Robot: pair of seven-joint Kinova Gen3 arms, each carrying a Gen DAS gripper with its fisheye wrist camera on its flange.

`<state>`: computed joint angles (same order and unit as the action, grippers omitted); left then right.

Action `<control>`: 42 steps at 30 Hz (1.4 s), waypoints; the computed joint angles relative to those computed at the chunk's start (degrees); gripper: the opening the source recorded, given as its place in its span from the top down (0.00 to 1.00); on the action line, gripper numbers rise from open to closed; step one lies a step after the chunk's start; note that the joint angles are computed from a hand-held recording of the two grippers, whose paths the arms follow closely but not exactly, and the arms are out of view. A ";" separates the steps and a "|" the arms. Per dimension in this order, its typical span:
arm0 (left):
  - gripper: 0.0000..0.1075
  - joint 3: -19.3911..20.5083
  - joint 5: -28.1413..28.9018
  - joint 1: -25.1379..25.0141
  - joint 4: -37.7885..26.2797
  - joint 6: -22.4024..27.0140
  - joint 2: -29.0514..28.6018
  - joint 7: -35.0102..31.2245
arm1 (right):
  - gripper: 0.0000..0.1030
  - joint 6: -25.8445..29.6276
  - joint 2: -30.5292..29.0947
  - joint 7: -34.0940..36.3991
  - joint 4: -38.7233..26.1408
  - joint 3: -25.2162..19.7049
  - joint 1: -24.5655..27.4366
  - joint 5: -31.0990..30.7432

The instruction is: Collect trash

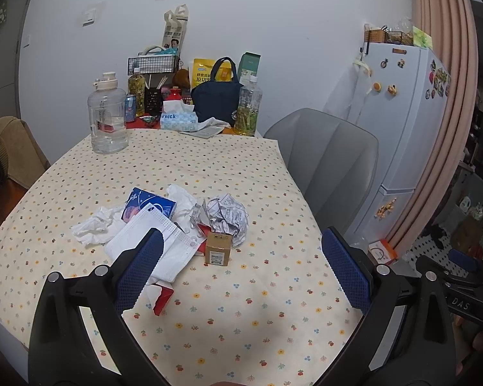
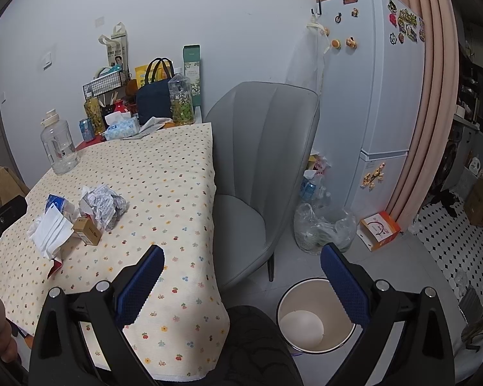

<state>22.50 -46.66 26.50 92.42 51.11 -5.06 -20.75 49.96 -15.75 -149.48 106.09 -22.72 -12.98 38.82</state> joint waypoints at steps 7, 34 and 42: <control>0.09 0.03 -0.65 -0.28 0.73 -0.65 -0.31 0.34 | 0.07 -0.17 -0.11 -0.38 0.12 -0.23 0.27 0.51; 0.09 -0.75 1.80 -3.55 1.61 3.31 -1.24 -2.83 | 0.07 -4.99 3.45 3.32 -1.53 1.32 -2.85 -0.85; 0.09 -3.33 6.80 -7.33 5.65 -0.64 -3.92 -1.83 | 0.08 -9.43 6.55 6.59 -2.98 2.82 -5.61 -2.55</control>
<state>19.17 -39.86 19.18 98.07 50.48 -8.98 -22.57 40.53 -9.20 -142.89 103.10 -19.90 -18.58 36.27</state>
